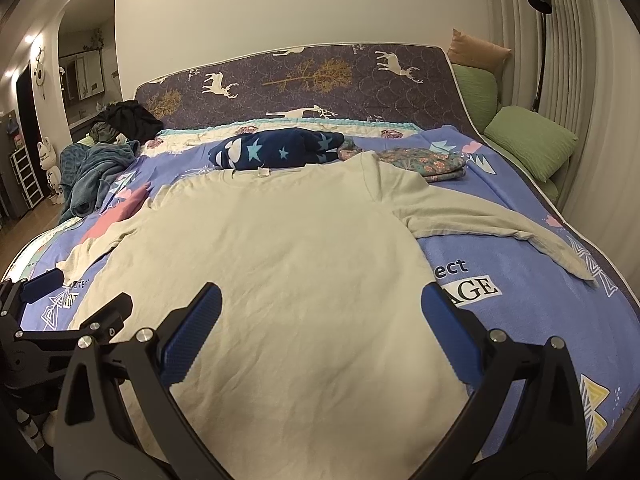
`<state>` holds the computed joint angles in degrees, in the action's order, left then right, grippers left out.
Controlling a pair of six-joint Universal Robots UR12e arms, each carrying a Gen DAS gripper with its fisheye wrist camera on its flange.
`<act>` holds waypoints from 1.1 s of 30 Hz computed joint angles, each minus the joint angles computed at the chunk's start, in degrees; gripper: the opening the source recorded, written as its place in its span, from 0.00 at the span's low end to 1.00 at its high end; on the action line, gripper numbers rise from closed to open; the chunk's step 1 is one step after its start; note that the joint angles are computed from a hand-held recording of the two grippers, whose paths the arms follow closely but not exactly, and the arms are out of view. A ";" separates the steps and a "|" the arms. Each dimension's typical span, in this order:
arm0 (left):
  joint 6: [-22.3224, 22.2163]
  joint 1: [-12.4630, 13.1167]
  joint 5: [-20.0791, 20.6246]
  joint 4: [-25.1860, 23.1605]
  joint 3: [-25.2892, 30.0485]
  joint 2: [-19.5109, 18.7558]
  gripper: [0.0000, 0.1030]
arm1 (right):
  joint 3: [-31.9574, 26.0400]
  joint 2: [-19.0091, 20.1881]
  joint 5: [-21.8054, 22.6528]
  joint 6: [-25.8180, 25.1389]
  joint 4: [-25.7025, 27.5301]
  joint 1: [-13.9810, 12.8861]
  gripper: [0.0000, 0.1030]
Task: Fold small clothes
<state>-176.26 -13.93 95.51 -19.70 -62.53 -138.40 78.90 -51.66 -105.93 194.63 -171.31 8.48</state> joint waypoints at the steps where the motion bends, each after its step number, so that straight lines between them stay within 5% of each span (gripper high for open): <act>1: 0.01 0.00 -0.01 0.02 0.00 0.01 0.99 | 0.00 -0.01 0.04 -0.05 0.00 -0.02 0.98; 18: -0.94 0.75 -2.32 -4.61 1.11 -0.40 0.99 | -1.17 0.53 0.36 -0.11 2.12 0.10 0.98; 30: -0.61 0.90 -1.02 3.16 -0.63 -0.42 0.99 | -1.90 1.03 -0.03 -0.31 2.86 0.14 0.98; 33: -1.43 1.54 -4.10 6.49 -1.51 -0.43 0.99 | -2.52 1.13 0.13 -1.47 4.03 0.05 0.98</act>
